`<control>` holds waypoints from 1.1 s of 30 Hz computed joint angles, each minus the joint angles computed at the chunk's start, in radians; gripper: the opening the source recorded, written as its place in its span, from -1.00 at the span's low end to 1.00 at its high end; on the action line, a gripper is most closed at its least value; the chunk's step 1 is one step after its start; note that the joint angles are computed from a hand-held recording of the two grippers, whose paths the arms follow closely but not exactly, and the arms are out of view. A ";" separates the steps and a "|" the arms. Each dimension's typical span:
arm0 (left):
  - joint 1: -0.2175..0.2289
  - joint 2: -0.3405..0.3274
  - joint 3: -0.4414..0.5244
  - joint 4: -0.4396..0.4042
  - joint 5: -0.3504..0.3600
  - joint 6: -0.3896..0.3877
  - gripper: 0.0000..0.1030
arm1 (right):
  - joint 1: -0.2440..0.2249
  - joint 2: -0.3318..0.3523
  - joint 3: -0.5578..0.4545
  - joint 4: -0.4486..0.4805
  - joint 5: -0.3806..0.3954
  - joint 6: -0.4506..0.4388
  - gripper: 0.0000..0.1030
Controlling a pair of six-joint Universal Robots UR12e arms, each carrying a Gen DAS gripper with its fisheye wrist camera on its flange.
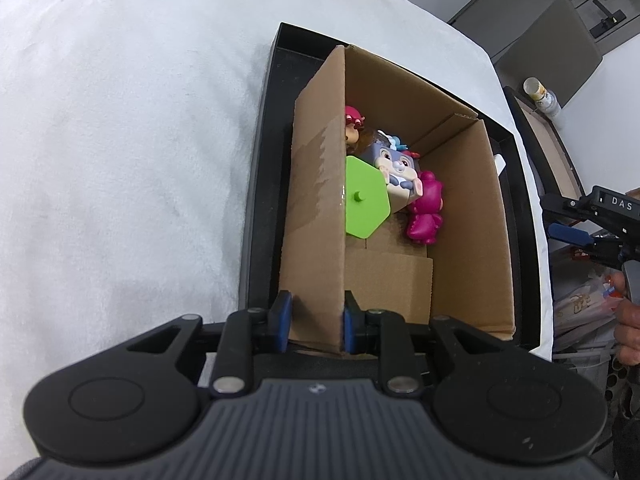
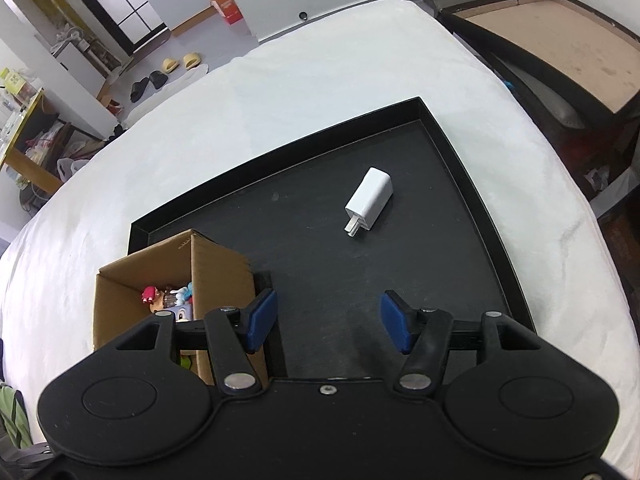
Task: Organize rigid objects
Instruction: 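Move the right gripper back toward the white charger on the tray, then close the right gripper on the white charger and lift it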
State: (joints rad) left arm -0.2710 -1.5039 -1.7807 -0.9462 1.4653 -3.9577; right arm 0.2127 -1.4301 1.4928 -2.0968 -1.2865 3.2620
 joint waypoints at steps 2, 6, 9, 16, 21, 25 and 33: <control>-0.001 -0.003 0.003 -0.006 0.001 0.000 -0.53 | -0.002 0.004 -0.001 -0.004 0.000 -0.014 0.12; 0.000 -0.006 0.006 -0.012 0.000 -0.003 -0.53 | -0.006 0.017 -0.005 -0.012 0.005 -0.016 0.12; -0.002 -0.009 0.010 -0.015 0.006 -0.004 -0.53 | -0.011 0.030 -0.011 -0.014 0.008 -0.008 0.12; -0.002 -0.019 0.024 -0.043 0.011 -0.011 -0.52 | -0.017 0.069 -0.041 -0.018 0.009 0.004 0.12; -0.007 -0.026 0.034 -0.058 0.025 -0.007 -0.52 | -0.019 0.098 -0.065 -0.017 0.013 0.008 0.12; -0.009 -0.029 0.037 -0.064 0.032 -0.008 -0.52 | -0.021 0.119 -0.082 -0.019 0.012 0.022 0.12; -0.013 -0.033 0.042 -0.068 0.040 -0.013 -0.52 | -0.020 0.158 -0.119 -0.014 -0.005 0.066 0.12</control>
State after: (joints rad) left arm -0.2835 -1.5367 -1.7391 -1.0142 1.5056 -3.9709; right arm 0.1929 -1.2725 1.3743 -2.1106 -1.2918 3.3279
